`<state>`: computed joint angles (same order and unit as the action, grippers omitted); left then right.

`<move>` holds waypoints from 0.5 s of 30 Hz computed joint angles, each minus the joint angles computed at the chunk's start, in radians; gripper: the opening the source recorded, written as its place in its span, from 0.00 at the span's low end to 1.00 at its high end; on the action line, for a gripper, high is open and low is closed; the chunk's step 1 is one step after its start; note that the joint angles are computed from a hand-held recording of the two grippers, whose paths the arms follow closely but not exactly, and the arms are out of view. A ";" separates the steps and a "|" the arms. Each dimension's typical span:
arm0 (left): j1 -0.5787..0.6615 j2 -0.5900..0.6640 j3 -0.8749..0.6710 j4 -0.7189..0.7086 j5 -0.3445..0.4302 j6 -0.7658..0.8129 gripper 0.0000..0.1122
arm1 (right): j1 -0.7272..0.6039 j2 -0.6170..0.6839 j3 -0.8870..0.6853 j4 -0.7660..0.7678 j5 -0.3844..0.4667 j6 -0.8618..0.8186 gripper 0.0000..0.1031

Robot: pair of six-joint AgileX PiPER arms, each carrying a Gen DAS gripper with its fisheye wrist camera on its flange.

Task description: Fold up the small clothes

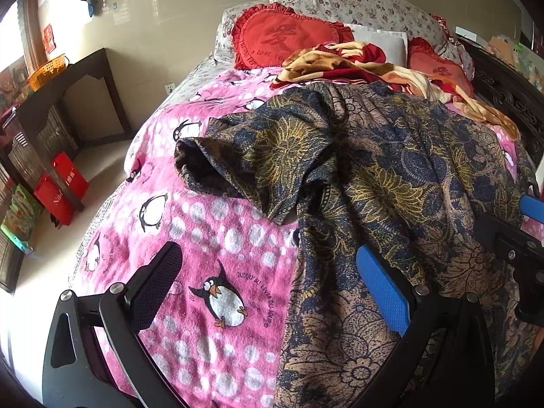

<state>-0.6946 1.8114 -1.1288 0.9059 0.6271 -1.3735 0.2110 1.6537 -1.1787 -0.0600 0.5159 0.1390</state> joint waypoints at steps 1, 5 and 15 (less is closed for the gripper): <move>0.005 -0.003 0.007 0.004 -0.001 -0.004 0.91 | 0.000 0.006 -0.006 0.019 0.001 -0.019 0.93; 0.039 -0.027 0.063 0.051 -0.001 -0.059 0.91 | 0.001 0.050 -0.055 0.163 0.011 -0.163 0.80; 0.215 -0.058 0.185 0.074 -0.087 -0.137 0.91 | 0.055 0.305 -0.362 0.536 0.125 -0.526 0.57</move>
